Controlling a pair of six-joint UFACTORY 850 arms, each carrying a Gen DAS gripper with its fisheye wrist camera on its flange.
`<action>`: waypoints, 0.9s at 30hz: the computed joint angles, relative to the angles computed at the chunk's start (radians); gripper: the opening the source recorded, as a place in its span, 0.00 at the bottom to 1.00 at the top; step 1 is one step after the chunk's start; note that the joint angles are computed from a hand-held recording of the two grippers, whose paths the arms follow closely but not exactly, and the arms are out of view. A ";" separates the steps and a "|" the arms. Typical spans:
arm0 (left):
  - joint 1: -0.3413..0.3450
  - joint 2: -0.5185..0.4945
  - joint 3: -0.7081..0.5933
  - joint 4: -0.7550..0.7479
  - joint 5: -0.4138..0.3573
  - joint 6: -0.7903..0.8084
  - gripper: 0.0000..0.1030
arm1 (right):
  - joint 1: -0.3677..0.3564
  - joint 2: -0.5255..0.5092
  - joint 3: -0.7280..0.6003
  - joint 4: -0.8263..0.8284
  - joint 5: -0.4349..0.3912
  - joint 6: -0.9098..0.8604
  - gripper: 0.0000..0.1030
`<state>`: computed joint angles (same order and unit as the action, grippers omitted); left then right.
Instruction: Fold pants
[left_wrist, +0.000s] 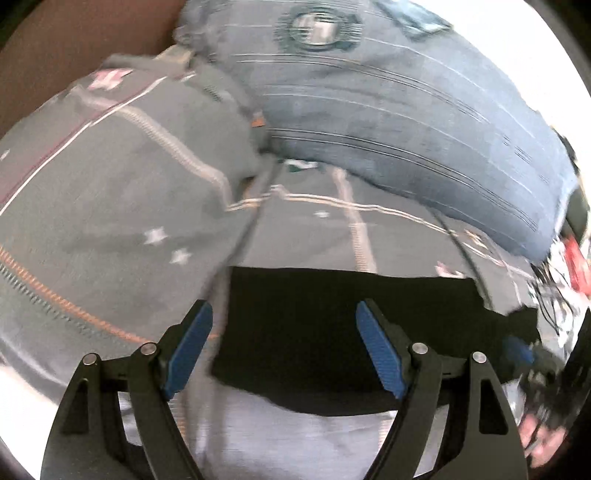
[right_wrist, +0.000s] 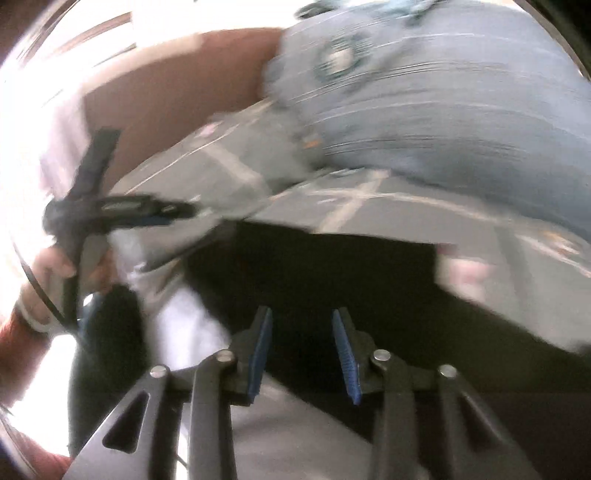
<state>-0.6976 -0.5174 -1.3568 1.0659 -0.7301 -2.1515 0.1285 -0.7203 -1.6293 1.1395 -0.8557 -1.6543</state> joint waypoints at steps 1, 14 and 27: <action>0.000 -0.018 -0.027 0.002 0.017 0.027 0.78 | -0.017 0.000 -0.007 0.003 0.033 0.016 0.34; 0.018 -0.324 -0.471 -0.264 0.198 0.516 0.78 | -0.178 -0.154 -0.274 -0.259 0.217 0.570 0.54; 0.032 -0.423 -0.608 -0.436 0.212 0.706 0.78 | -0.132 -0.236 -0.350 -0.034 -0.214 0.472 0.56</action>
